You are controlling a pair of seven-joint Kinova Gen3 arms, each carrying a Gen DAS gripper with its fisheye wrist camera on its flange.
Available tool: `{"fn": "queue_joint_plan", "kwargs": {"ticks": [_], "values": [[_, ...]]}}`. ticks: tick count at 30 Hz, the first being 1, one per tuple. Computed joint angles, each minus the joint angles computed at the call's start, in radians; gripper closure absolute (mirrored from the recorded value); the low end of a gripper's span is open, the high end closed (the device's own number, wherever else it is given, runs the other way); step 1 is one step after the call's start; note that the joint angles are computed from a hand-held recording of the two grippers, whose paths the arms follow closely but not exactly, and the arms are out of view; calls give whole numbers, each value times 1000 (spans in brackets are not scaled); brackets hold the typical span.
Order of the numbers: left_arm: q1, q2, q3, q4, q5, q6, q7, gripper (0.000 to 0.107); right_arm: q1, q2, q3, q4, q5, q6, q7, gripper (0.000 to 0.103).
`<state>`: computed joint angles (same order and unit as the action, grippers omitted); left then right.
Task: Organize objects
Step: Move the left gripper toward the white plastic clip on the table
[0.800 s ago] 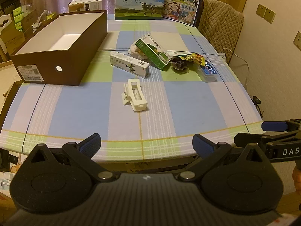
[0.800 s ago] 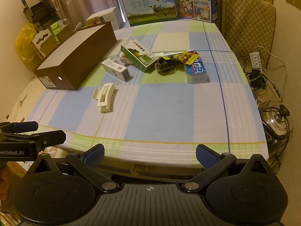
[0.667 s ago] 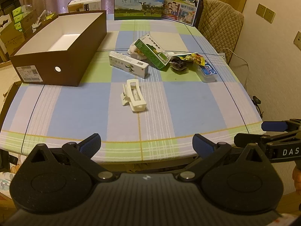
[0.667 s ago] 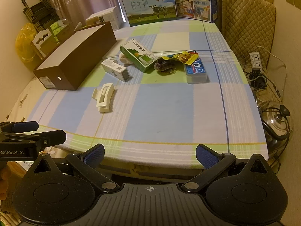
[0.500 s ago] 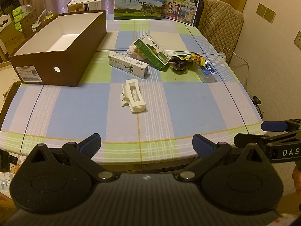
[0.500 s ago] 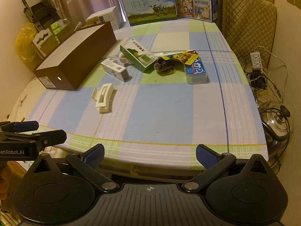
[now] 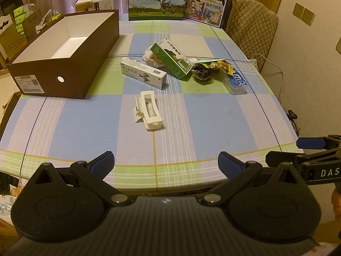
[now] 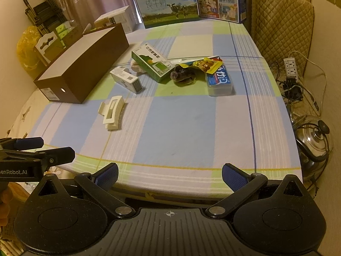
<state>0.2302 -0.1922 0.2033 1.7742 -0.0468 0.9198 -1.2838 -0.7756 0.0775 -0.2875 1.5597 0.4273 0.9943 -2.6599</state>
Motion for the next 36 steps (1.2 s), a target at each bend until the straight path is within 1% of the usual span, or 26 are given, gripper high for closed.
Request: {"fn": "queue_joint_plan", "kwargs": {"ticks": [9, 15, 20, 25, 27, 33, 36], "values": [[1, 41, -10, -25, 6, 4, -4, 5, 18, 8, 12, -8, -22, -8, 37, 2], [5, 86, -20, -49, 6, 13, -5, 5, 49, 11, 29, -1, -51, -45, 87, 2], [10, 123, -24, -59, -7, -4, 7, 5, 70, 11, 39, 16, -58, -88, 112, 2], [15, 160, -34, -64, -15, -40, 14, 5, 92, 24, 53, 14, -72, -110, 138, 2], [22, 186, -32, -76, -47, -44, 43, 5, 101, 27, 60, 18, -74, -125, 146, 2], [39, 263, -51, -99, -102, -92, 86, 5, 132, 31, 77, 29, -98, -153, 188, 2], [47, 306, -66, -121, -120, -104, 99, 11, 141, 31, 84, 34, -94, -154, 185, 2]]}}
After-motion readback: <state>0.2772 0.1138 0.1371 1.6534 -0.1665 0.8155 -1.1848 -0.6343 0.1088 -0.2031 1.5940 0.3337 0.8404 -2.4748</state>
